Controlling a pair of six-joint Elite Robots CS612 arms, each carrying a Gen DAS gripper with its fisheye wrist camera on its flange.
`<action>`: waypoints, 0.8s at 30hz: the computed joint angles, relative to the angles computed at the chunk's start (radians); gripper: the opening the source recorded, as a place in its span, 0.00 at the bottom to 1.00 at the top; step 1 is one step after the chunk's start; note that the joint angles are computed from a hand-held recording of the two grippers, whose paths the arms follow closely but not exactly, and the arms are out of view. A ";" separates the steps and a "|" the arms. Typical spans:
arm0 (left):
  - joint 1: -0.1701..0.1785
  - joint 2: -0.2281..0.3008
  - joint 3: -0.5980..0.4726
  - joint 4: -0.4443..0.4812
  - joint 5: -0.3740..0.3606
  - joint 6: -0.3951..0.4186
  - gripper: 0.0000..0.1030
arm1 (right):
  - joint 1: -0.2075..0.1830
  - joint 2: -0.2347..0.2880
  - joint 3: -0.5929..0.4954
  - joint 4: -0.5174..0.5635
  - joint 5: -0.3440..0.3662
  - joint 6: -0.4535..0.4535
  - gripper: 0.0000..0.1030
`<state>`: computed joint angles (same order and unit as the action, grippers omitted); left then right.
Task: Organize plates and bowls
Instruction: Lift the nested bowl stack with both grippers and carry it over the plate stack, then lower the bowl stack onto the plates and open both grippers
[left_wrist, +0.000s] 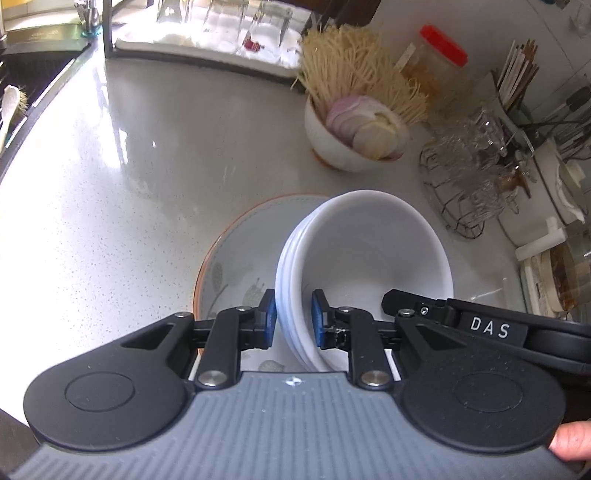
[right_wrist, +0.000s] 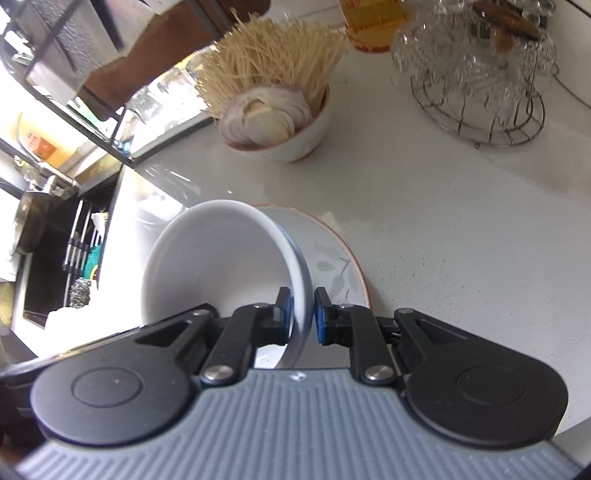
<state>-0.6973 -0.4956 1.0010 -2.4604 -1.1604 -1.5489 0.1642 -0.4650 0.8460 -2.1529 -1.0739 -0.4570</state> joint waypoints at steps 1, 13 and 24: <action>0.002 0.002 0.001 -0.005 -0.007 -0.004 0.23 | 0.002 0.000 0.002 -0.005 -0.005 -0.001 0.16; 0.012 0.017 -0.017 -0.018 -0.018 0.051 0.27 | 0.006 0.018 -0.018 -0.031 -0.018 0.029 0.18; 0.006 -0.005 -0.020 0.006 0.026 0.120 0.56 | -0.014 -0.026 0.043 -0.145 0.018 0.068 0.40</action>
<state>-0.6918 -0.5007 0.9812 -2.4541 -1.1341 -1.4286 0.1502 -0.4913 0.8888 -2.2983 -1.0563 -0.3895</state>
